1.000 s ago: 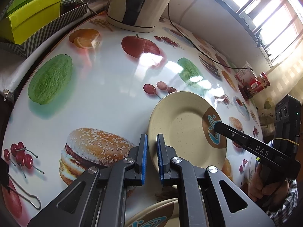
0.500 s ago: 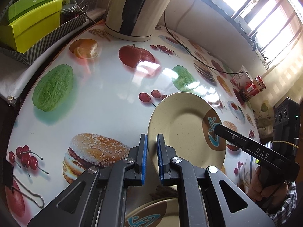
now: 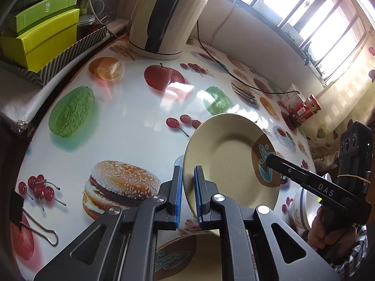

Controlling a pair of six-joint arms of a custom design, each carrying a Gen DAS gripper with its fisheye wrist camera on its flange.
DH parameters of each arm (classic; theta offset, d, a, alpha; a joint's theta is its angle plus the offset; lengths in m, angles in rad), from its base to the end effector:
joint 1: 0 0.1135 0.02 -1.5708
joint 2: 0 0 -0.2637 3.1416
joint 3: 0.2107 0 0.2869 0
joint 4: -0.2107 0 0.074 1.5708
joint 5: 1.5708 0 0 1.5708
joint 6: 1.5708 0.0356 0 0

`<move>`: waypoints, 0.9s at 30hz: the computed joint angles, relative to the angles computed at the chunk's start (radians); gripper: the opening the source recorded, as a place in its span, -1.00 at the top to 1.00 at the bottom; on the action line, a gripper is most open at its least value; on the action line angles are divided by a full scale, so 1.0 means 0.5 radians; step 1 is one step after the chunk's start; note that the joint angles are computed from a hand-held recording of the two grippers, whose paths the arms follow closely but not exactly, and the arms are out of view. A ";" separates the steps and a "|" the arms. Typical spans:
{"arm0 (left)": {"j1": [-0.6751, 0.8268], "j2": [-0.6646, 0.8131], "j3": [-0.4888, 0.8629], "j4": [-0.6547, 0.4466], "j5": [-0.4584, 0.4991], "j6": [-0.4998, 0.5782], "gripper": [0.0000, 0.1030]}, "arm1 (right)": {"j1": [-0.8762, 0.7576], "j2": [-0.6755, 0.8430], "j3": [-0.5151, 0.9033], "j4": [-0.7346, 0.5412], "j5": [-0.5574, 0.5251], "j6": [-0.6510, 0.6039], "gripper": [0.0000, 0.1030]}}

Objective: Organize plates and bowls

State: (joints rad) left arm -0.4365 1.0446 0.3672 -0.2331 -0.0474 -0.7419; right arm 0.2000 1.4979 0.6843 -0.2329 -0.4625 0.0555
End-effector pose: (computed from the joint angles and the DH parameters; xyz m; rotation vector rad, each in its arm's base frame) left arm 0.1919 -0.0877 0.1259 -0.4057 2.5007 -0.4325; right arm 0.2812 0.0732 0.1222 -0.3512 2.5788 0.6954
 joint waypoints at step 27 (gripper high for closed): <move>-0.393 -0.845 -0.237 -0.635 -0.291 -0.340 0.81 | 0.156 -0.621 -0.369 -0.182 0.025 0.058 0.65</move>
State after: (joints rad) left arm -0.6330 0.6218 0.2488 -0.5505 -0.1932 -0.9120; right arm 0.2782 1.1873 0.4998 -0.3237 -0.4500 0.0847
